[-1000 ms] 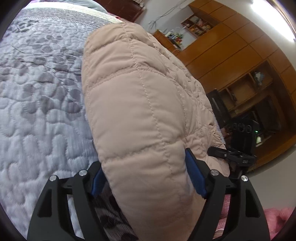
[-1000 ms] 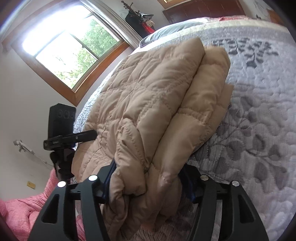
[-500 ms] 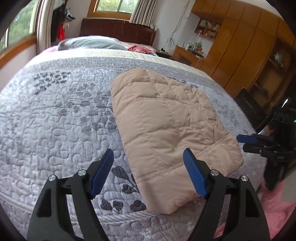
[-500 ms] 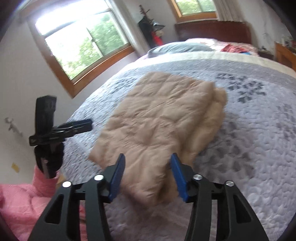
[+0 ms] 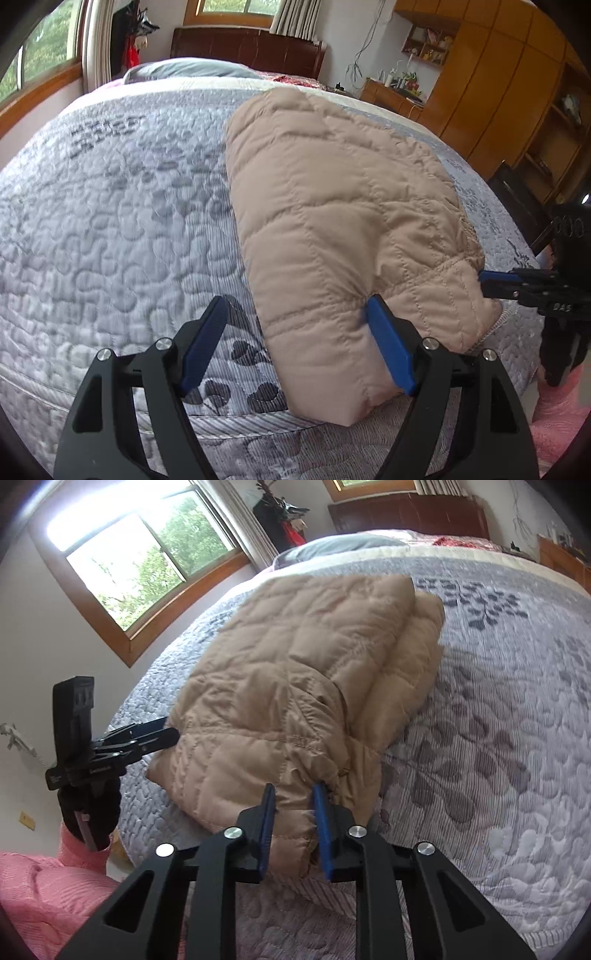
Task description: Fold large clothes
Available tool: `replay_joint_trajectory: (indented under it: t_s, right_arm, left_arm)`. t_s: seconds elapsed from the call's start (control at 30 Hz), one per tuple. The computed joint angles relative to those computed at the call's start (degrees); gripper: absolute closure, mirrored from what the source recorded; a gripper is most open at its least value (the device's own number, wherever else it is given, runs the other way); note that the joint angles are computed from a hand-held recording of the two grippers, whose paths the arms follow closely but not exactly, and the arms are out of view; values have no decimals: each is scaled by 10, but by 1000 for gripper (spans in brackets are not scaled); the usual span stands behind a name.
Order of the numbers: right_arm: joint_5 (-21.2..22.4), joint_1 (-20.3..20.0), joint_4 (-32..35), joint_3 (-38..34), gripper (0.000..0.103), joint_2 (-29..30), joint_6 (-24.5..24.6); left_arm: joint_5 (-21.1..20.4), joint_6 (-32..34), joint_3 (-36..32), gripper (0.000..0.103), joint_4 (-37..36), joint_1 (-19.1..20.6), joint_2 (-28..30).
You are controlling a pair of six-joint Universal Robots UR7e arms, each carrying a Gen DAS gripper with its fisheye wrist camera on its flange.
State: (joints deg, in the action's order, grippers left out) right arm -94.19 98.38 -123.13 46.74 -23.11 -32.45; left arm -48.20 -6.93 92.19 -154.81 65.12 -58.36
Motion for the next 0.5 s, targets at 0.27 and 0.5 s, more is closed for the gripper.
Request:
replay_joint_trajectory:
  t_s: [0.27, 0.5]
  right_arm:
    - [-7, -7, -33, 28, 92, -3, 12]
    - [-2, -8, -39, 39, 92, -7, 17]
  left_arm:
    - [-15, 1, 14, 24, -30, 8, 4]
    - [-35, -10, 9, 23, -23, 14, 4]
